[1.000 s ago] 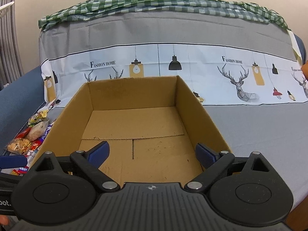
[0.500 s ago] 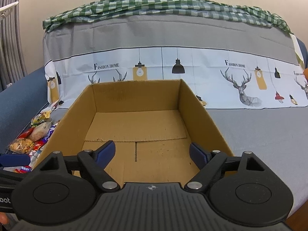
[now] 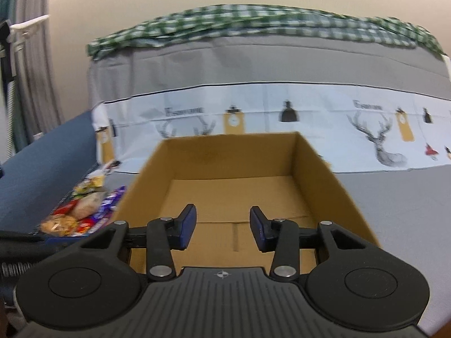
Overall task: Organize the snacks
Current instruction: 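Move the left tool to the small gold-red wafer while the right tool reaches the dark cracker bar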
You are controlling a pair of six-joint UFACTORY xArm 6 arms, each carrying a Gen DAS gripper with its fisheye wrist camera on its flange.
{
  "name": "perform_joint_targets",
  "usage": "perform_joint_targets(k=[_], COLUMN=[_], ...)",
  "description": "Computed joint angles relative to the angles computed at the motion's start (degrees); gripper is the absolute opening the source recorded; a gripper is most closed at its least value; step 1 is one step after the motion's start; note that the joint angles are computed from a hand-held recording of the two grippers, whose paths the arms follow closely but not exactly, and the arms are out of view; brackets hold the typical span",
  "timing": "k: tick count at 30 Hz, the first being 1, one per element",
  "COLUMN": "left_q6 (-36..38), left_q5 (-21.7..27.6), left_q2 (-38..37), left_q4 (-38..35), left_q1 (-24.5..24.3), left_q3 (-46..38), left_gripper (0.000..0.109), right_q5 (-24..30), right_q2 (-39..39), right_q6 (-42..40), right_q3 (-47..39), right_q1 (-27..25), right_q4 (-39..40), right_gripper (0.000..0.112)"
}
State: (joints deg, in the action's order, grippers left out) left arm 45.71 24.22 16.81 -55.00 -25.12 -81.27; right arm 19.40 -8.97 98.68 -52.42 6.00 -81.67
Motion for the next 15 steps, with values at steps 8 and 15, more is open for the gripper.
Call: perform_joint_targets(k=[8, 15], left_q6=[-7.4, -20.9], left_q5=[12.9, 13.4], left_q2=[7.2, 12.5], left_q4=[16.2, 31.8], left_q1=[10.3, 12.9], left_q3=[-11.8, -13.9], left_gripper=[0.024, 0.027], right_q5=[-8.4, -18.8], right_q2=[5.1, 12.8], right_q6=[-1.3, -15.0], right_q3=[-5.1, -11.1], right_q1=[2.9, 6.7], right_q4=[-2.4, 2.5], right_gripper=[0.044, 0.044])
